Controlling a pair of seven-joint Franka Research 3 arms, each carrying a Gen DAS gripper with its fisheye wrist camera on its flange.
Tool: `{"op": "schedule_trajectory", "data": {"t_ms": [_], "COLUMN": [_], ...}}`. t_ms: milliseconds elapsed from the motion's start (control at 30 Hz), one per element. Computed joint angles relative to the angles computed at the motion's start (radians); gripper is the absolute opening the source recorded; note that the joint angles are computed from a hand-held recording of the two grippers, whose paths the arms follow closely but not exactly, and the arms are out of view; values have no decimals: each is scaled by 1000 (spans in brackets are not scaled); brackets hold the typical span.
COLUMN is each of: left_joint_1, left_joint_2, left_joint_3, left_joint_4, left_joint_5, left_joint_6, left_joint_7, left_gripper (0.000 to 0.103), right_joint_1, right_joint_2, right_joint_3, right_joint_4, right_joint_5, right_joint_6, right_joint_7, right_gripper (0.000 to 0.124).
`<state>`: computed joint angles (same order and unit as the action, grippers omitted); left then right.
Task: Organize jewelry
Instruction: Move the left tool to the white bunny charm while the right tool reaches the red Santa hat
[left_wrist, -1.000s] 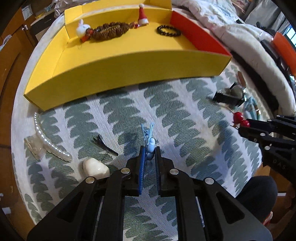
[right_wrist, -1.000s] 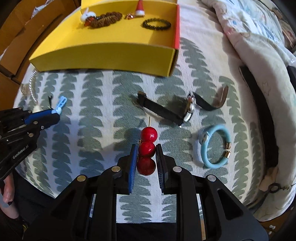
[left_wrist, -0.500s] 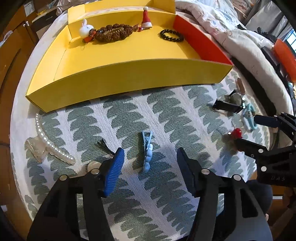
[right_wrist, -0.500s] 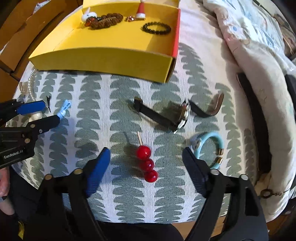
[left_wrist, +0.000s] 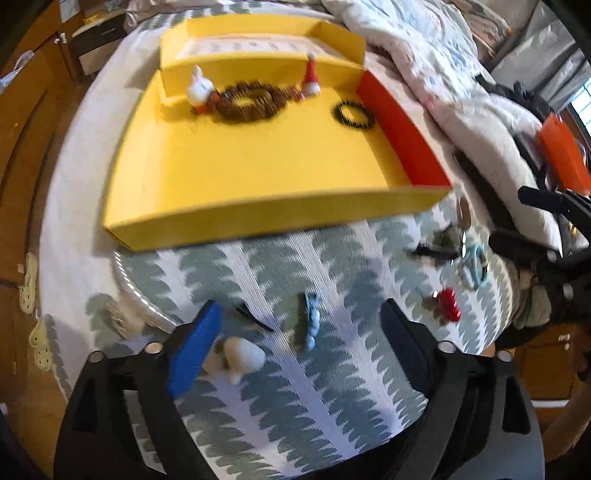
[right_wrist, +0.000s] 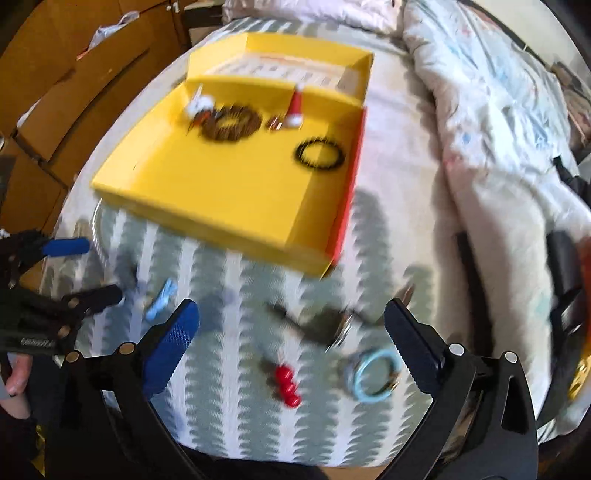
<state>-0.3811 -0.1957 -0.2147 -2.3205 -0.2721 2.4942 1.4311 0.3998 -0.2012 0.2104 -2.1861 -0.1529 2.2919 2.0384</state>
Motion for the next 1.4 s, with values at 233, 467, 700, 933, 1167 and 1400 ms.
{"op": "schedule_trajectory", "data": {"t_ms": [233, 467, 700, 933, 1167, 1400], "left_joint_1": [71, 131, 150, 148, 170, 170], "left_joint_2": [104, 315, 500, 613, 663, 662], "left_joint_3": [-3, -9, -29, -22, -39, -36], "left_joint_4": [188, 441, 653, 791, 837, 828], "left_joint_5": [179, 225, 250, 303, 273, 271], "left_joint_6": [-77, -221, -346, -390, -387, -361], "left_joint_7": [-52, -72, -60, -79, -48, -41], "left_gripper": [89, 90, 90, 90, 90, 90], "right_joint_1": [0, 38, 57, 59, 67, 80], "right_joint_2": [147, 417, 636, 793, 894, 940], "right_joint_3": [-23, -87, -139, -177, -197, -209], "right_joint_4": [199, 515, 764, 986, 1135, 1161], "right_joint_5": [-44, -8, 78, 138, 142, 144], "right_joint_6": [17, -95, -208, -329, -381, -376], "right_joint_7": [-69, -74, -114, -101, -83, -59], "right_gripper": [100, 100, 98, 95, 93, 88]}}
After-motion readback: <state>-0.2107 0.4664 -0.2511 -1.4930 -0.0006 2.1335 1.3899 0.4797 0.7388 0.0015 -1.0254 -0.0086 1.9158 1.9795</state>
